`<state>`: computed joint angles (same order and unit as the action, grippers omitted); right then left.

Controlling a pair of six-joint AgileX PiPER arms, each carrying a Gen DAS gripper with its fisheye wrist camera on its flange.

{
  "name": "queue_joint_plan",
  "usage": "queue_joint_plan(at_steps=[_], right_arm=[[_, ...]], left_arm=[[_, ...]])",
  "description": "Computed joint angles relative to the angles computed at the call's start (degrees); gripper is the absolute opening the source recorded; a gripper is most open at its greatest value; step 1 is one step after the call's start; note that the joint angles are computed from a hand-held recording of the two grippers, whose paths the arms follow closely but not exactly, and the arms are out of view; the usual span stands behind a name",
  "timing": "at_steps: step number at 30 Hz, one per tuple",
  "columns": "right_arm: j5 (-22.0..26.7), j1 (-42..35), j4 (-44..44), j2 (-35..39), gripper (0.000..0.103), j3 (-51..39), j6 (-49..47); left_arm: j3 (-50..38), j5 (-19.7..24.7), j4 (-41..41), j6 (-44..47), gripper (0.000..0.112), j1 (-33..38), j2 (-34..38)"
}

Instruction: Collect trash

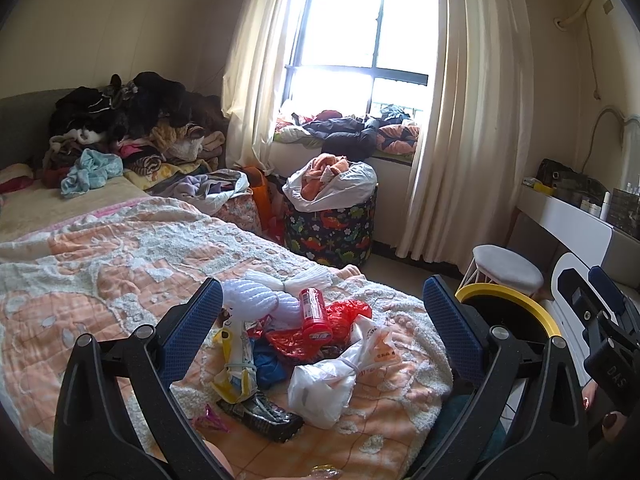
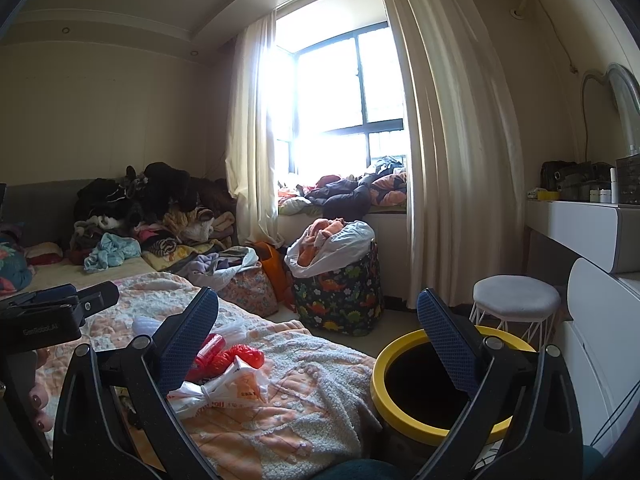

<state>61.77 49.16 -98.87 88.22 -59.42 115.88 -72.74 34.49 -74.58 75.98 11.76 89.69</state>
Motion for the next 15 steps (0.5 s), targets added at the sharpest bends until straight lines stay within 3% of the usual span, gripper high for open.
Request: queue_joint_plan(at_steps=[15], right_arm=[[0.0, -0.1, 0.0, 0.1, 0.097, 0.1, 0.1]], left_arm=[[-0.3, -1.0, 1.4, -1.8, 0.092, -1.3, -0.5]])
